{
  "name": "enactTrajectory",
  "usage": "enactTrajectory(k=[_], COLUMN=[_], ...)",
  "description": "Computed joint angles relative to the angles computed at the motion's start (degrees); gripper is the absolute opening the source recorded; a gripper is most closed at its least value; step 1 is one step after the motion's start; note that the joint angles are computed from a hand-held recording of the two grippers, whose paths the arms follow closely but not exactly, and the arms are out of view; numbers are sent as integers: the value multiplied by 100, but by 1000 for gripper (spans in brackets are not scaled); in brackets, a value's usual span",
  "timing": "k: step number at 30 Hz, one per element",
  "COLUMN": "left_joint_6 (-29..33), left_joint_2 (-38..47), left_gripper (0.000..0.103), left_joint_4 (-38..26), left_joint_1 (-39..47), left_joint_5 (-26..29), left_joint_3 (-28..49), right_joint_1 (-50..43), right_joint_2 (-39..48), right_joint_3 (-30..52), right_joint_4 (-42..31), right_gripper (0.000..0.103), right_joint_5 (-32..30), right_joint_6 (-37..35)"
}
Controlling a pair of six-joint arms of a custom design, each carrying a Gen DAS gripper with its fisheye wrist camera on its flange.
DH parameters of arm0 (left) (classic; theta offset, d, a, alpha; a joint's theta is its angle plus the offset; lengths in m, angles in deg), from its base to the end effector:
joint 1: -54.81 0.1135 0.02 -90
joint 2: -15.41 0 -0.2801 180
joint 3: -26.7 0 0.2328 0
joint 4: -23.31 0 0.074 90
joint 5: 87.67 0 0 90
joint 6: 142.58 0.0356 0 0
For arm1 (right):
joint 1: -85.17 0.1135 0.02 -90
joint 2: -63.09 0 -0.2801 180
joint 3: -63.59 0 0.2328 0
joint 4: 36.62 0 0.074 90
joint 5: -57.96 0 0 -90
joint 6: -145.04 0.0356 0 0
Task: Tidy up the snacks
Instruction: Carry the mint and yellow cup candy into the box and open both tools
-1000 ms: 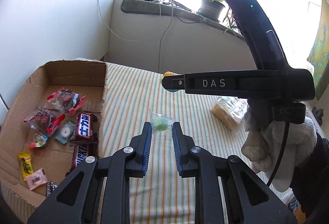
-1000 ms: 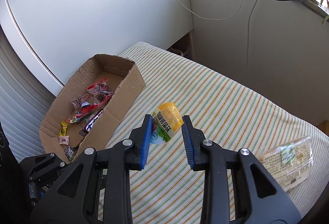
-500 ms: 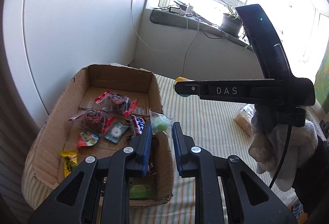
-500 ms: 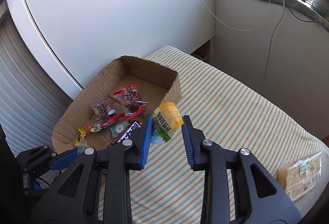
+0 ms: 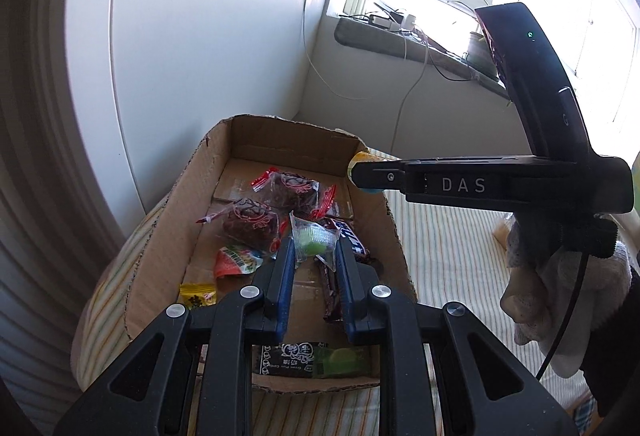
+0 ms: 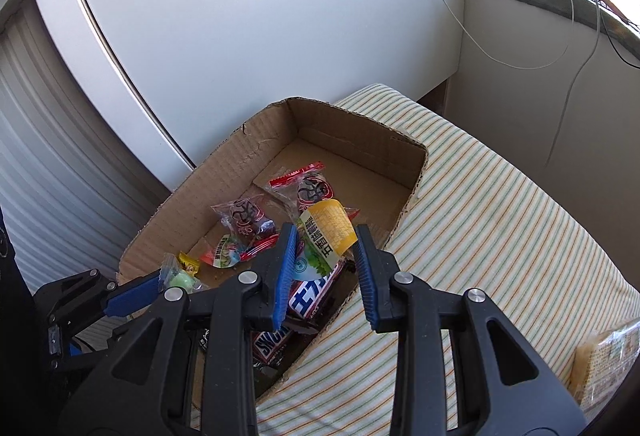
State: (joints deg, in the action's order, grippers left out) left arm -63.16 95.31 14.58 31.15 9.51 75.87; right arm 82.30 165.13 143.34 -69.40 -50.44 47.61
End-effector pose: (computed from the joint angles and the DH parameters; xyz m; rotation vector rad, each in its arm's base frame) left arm 0.2321 -0.1066 0.2008 0.3287 2.2707 -0.4562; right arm 0.3557 -0.0066 0.2108 -0.2257 2.4817 0.3312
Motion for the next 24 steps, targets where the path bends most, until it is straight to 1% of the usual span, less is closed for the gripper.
enactTrajectory(k=[15,17,20,21,23,24], left_joint_6=[-13,-21,-31,-26,-26,-16], left_joint_2=[130,147,168,178,184,182], left_gripper=[20,22,22,25,34,37], left_joint_4=[-64,-58,-55,-60,-56,-61], left_joint_1=[32,14,-9,-13,-44,-60], left_joint_5=[-37,-66,-131,-144,-243,-291], left_joint_3=[94,108,126,136,141,145], right_joint_1=[161,160,155,149,124,109], right_joint_2=[61,44,3,-9,-16,-31], right_joint_3=[-4,-10,-18,-21,-9,-15], right_joint_4=[54,57,54,52,29,24], right_gripper=[33,33,33,33,34,39], right_joint_5=[25,28,52,59,47,46], right_joint_6=[-18,-8,-1,3,2,-8])
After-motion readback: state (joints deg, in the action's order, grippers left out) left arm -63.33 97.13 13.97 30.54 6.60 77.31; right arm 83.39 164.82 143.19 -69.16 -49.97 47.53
